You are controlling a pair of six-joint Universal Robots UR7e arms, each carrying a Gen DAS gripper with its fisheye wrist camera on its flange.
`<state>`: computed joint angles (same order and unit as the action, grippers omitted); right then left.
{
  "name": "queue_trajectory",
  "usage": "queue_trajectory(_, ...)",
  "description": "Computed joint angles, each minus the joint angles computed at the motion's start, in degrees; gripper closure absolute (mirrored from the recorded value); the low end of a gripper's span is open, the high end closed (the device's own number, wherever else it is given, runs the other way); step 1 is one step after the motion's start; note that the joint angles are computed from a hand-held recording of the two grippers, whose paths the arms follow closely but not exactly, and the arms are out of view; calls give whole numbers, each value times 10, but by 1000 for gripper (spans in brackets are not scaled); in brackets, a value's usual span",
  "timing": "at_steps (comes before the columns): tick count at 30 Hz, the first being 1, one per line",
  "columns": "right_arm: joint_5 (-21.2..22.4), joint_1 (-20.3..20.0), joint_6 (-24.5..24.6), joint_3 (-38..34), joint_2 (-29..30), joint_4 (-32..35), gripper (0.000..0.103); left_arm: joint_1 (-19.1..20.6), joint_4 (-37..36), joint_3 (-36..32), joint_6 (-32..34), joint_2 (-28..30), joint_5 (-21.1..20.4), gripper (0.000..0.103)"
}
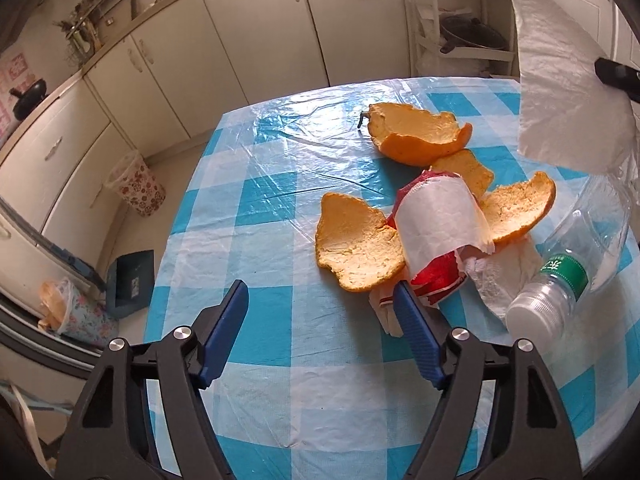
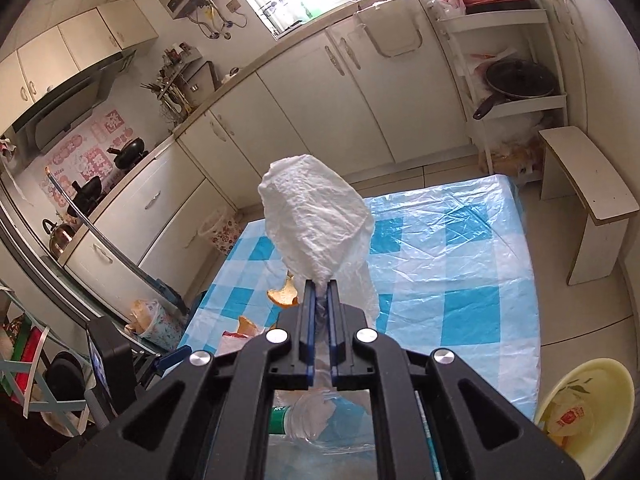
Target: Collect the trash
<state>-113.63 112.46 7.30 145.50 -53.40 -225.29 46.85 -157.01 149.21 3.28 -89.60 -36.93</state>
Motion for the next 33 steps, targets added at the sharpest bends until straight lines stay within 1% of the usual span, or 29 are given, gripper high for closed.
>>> queue_trajectory(2,1,-1,0,1,-1,0,95,1,-12,-1,17,10,-1,42)
queue_trajectory(3,1,-2,1,1,-2,0,95,4,-14,-4,21,16,-7,52)
queue_trajectory(4,2,-3,1,0,-1,0,95,8,-15,-7,24,20,-14,67)
queue_trajectory(5,3,-3,0,0,-1,0,95,13,-10,-14,23,27,-22,76)
queue_trajectory(6,3,-3,0,-1,-1,2,95,17,-7,-16,20,31,-24,91)
queue_trajectory(7,3,-3,0,-2,-1,5,95,20,-2,-19,14,33,-27,100)
queue_trajectory(8,2,-1,-1,-2,-2,8,95,21,5,-20,8,27,-32,102)
queue_trajectory(13,-6,7,-5,-2,-9,14,95,18,27,-23,-26,-26,-46,102)
queue_trajectory(16,-16,12,-5,1,-15,17,95,34,61,-38,-58,-68,-78,102)
queue_trajectory(18,-23,15,-6,4,-20,19,95,41,78,-44,-68,-92,-101,102)
queue_trajectory(21,-34,19,-3,9,-27,20,95,42,89,-45,-69,-119,-119,103)
queue_trajectory(23,-41,22,-1,12,-30,20,95,36,99,-42,-44,-122,-128,102)
queue_trajectory(24,-43,23,0,13,-31,21,95,30,104,-38,-31,-116,-127,102)
queue_trajectory(25,-44,23,1,13,-31,20,95,19,105,-31,-18,-107,-115,102)
queue_trajectory(26,-45,23,3,14,-30,20,95,2,89,-15,2,-91,-89,102)
queue_trajectory(27,-46,22,3,14,-29,21,95,-10,72,-3,17,-75,-66,98)
queue_trajectory(28,-46,22,4,14,-28,21,95,-18,57,5,30,-58,-51,90)
queue_trajectory(29,-46,22,4,13,-28,22,95,-20,43,10,42,-41,-45,86)
queue_trajectory(31,-45,21,4,13,-27,24,95,-17,25,10,51,-25,-44,73)
queue_trajectory(33,-42,19,3,13,-27,24,95,-11,16,5,55,-20,-44,70)
